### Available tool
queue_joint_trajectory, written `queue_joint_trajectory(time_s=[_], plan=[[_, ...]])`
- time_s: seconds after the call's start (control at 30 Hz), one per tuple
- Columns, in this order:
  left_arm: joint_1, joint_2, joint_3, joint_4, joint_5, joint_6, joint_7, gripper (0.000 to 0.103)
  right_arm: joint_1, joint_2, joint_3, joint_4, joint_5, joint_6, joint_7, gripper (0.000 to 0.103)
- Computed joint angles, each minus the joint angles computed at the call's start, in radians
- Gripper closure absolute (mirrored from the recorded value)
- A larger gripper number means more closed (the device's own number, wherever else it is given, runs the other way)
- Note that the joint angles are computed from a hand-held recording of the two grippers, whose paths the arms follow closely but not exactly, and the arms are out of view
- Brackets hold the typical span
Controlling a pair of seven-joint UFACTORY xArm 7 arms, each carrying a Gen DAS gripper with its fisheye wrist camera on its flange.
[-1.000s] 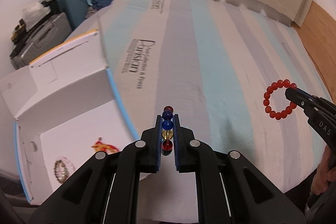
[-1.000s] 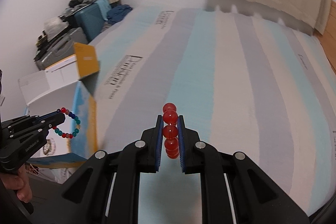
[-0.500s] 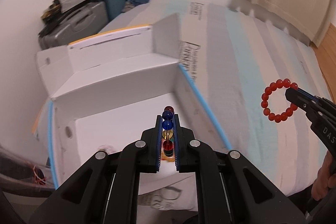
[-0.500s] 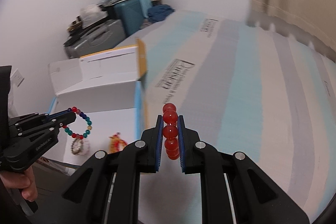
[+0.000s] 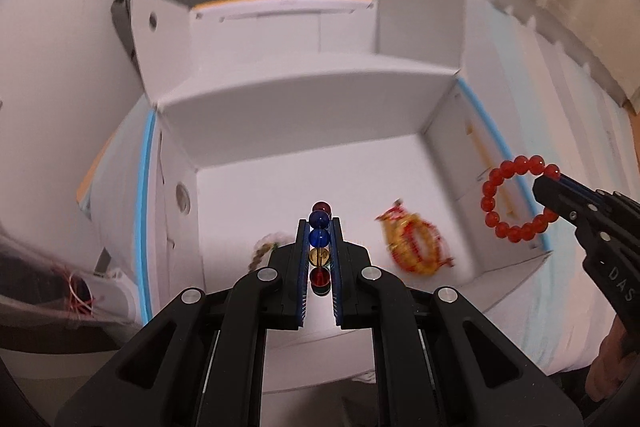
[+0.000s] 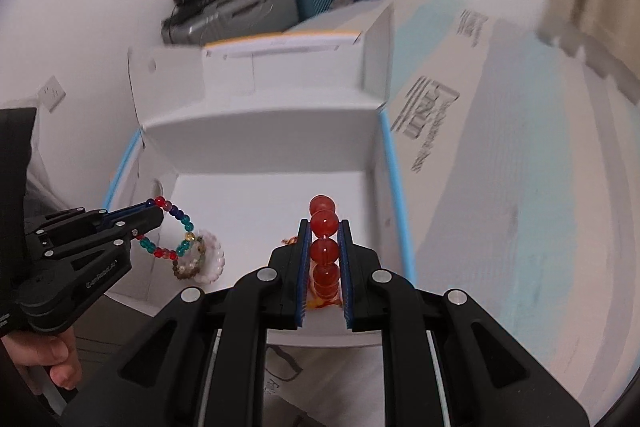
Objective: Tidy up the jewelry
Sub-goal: 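Lower both bracelets into the box and open both tools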
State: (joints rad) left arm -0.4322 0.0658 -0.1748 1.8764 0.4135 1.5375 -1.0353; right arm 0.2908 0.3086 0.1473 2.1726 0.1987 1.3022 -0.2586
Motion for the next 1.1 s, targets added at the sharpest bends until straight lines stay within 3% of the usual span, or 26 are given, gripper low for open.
queue_joint_trajectory(time_s=[0.3, 0.67, 0.77, 0.87, 0.93, 1.1], plan=[[0.074, -0.088, 0.010, -0.213, -0.113, -0.081, 0.012, 0.095, 0.062, 0.068, 0.002, -0.012, -0.068, 0.028, 0.038, 0.091], [0.107, -0.091, 0.002, -0.257, -0.151, -0.072, 0.028, 0.094, 0.084, 0.100, -0.003, -0.018, -0.098, 0.046, 0.061, 0.090], [0.101, -0.097, -0.006, -0.246, -0.139, -0.047, 0.021, 0.093, 0.079, 0.096, -0.002, -0.021, -0.089, 0.045, 0.070, 0.087], [0.092, -0.098, -0.014, -0.218, -0.121, -0.031, 0.010, 0.092, 0.070, 0.094, 0.002, -0.003, -0.073, 0.051, 0.063, 0.072], [0.081, -0.095, -0.025, -0.183, -0.090, -0.006, -0.004, 0.091, 0.057, 0.072, 0.004, -0.017, -0.052, 0.029, 0.060, 0.067], [0.036, -0.098, -0.062, -0.113, 0.029, 0.050, -0.072, 0.044, 0.020, -0.024, 0.003, -0.107, -0.005, -0.051, 0.051, 0.039]])
